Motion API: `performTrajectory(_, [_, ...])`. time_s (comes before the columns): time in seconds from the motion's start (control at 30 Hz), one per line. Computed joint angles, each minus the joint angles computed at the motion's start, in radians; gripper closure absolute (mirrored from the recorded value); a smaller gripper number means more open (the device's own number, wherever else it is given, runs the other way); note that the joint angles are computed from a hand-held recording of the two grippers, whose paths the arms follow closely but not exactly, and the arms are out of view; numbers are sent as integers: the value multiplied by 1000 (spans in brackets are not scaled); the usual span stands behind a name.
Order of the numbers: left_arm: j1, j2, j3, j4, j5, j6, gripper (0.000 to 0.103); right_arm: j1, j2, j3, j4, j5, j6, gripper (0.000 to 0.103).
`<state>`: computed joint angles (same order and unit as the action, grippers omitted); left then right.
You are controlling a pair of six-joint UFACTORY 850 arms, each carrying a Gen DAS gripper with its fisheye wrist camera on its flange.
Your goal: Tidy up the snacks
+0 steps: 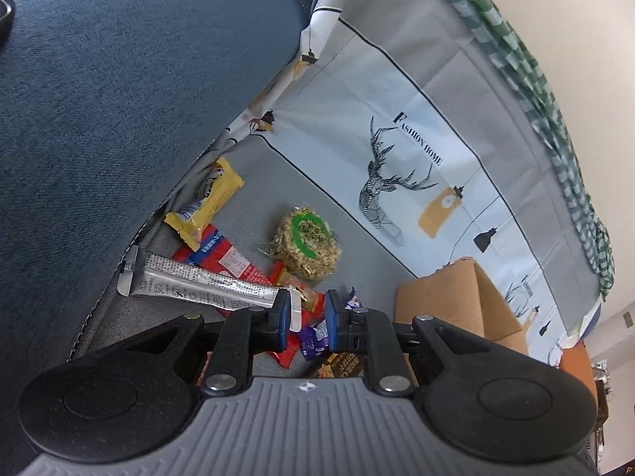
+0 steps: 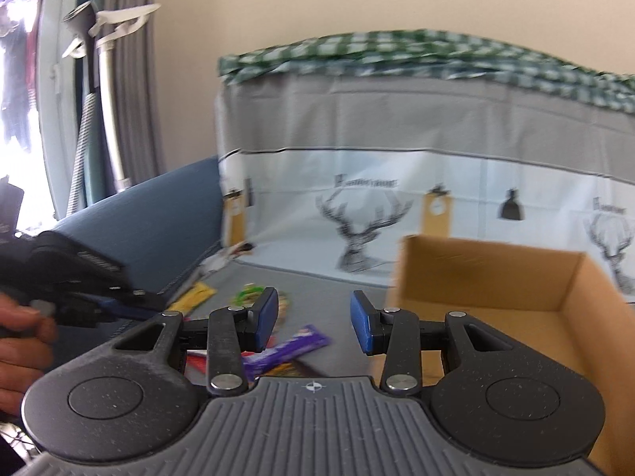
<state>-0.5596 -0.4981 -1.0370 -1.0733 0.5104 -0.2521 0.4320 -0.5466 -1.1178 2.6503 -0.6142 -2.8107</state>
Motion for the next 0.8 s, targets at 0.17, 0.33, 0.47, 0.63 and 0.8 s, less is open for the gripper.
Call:
performTrajectory(0.17, [9, -15, -17, -14, -21, 45, 84, 51, -29, -23, -44, 21, 13, 61])
performTrajectory(0.33, [25, -32, -42, -67, -52, 216, 82, 88, -75, -70, -87, 102, 59, 60])
performTrajectory(0.47, [38, -68, -85, -192, -83, 517, 72, 105, -125, -131, -138, 191, 160, 53])
performTrajectory(0.63, [44, -107, -109, -229, -90, 697, 43, 120, -203, -236, -152, 323, 298, 32])
performTrajectory(0.8, [40, -157, -171, -385, -73, 927, 32, 129, -287, -354, -279, 460, 520, 26])
